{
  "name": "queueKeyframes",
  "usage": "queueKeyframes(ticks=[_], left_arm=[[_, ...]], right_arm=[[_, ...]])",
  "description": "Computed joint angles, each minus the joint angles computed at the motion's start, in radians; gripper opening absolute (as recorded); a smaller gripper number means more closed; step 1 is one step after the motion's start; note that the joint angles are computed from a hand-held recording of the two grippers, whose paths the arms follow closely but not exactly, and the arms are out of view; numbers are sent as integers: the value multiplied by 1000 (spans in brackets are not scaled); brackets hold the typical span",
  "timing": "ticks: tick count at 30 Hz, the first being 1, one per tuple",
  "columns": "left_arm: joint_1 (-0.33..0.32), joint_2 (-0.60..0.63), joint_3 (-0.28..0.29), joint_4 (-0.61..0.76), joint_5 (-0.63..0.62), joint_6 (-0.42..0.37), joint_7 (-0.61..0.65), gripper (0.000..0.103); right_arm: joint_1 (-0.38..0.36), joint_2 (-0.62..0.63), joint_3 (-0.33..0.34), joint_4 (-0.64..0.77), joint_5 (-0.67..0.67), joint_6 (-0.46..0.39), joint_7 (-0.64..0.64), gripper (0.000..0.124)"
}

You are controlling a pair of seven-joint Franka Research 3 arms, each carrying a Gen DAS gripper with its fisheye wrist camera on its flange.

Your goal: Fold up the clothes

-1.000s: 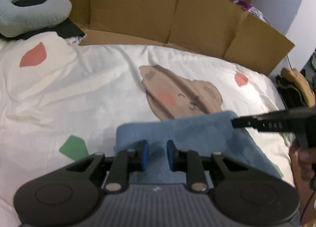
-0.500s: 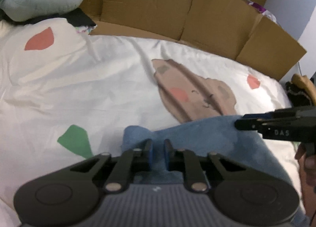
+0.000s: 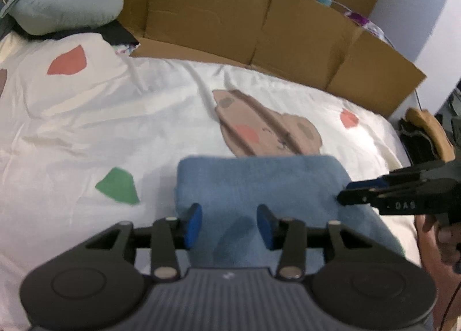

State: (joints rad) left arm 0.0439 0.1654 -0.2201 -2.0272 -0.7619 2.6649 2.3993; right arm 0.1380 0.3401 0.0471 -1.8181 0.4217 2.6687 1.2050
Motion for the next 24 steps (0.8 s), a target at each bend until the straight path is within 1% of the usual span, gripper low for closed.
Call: queueKeyframes(ticks=[5,9,11,13,16,18,22,24], left_arm=[[-4,-59,9,-65,-40,12,46,45],[-26,-110,36,-118,-13,19,45,45],[-31,-127,56,-130,19,-19,15,45],[-28,-147,76,-149,1,-72,12,45],[-27,-188,105,-187,-49,-118,34,45],[-30,-214,123,-209,-68,-141,35,45],[-41,-268,151,-251,-83,-172,14,45],[-47,-294,165,-271,-87,-186,-2,45]], right_arm=[[13,-88,-14,-114,-18,13,26,30],[14,-159,-15,-194,-2,2,46,30],[19,-191,-19,-228,-9,-8,67,30],[29,-223,-24,-259,-38,-17,106,30],[41,-270,-26,-304,-79,-26,159,30],[48,-301,-24,-335,-114,-35,177,30],[52,-349,-21,-376,-142,-49,181,30],[50,-368,-21,-392,-169,-46,213,30]])
